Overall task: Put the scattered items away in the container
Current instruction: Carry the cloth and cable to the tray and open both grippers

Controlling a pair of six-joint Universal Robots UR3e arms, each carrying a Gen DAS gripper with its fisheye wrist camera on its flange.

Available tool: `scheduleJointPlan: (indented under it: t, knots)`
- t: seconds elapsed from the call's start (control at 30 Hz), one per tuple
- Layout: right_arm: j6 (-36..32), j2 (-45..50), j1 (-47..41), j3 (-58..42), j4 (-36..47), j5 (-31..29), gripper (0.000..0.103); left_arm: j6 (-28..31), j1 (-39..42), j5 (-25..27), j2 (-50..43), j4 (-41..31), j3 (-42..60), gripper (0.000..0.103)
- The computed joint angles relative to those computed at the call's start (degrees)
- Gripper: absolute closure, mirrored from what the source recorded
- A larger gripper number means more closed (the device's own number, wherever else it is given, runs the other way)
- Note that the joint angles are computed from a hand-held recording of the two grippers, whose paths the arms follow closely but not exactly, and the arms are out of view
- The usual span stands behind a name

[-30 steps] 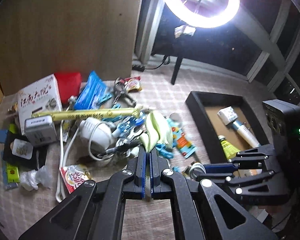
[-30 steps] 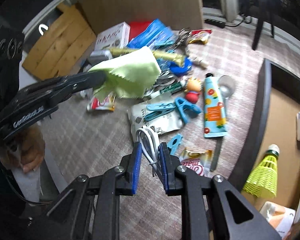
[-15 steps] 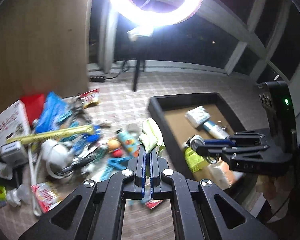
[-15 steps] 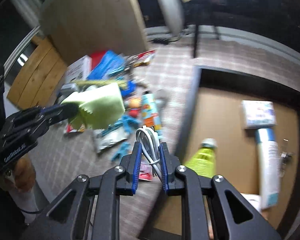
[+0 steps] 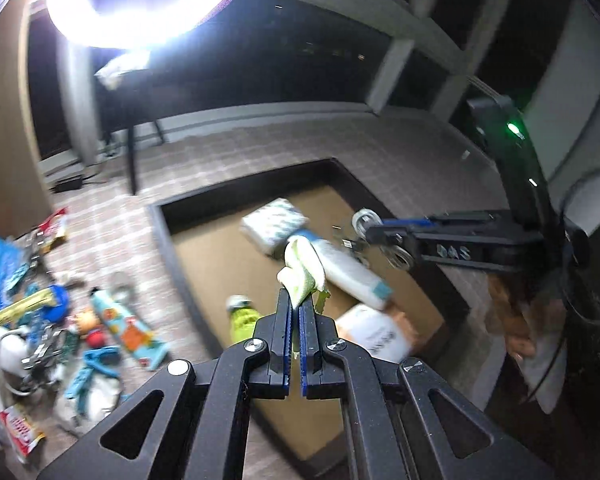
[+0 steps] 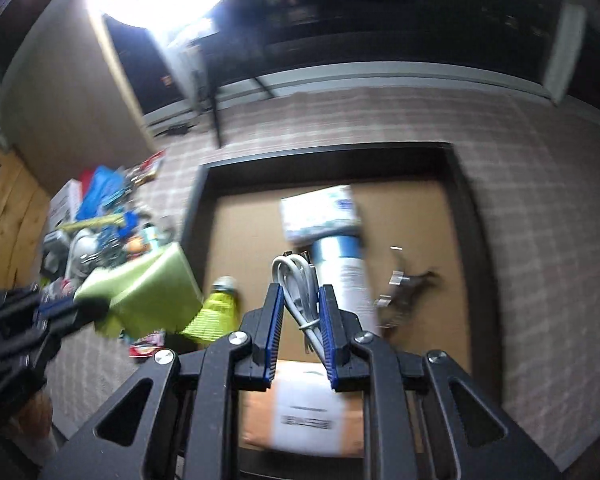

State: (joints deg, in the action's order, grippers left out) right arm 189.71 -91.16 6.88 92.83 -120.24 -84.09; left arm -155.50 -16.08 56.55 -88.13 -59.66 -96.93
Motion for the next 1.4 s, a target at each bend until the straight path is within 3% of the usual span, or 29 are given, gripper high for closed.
scheduleJointPlan:
  t: [0.1, 0.17, 0.23, 0.57, 1.17, 1.4]
  knots:
    - [-1.0, -2.4, -2.1, 2.1, 0.4, -0.7, 0.084, -1.0, -3.0, 1.5, -0.9, -0.3, 1.3, 0.091]
    - [-1.7, -2.9, -2.3, 2.1, 1.2, -1.5, 0.078, -1.3, -3.7, 2.5, -0.5, 1.0, 0.5, 0.064]
    - [-1.6, -2.8, -1.8, 1.8, 1.2, -1.8, 0.068, -1.0, -3.0, 2.9, 0.3, 2.2, -0.7, 0.066]
    - [-0.4, 5.5, 6.0, -6.3, -0.4, -1.5, 0.067, 1.3, 8.3, 3.4, 4.4, 1.1, -5.9, 0.066]
    - [-0.7, 33.3, 20.0, -38.6, 7.6, 1.3, 0.067, 14.3, 44.9, 6.6, 4.8, -2.1, -11.4, 0.067]
    - [-1.6, 43.8, 22.7, -53.5, 14.7, 1.8, 0.067, 16.2, 51.5, 7.6, 2.0, -3.7, -12.5, 0.067]
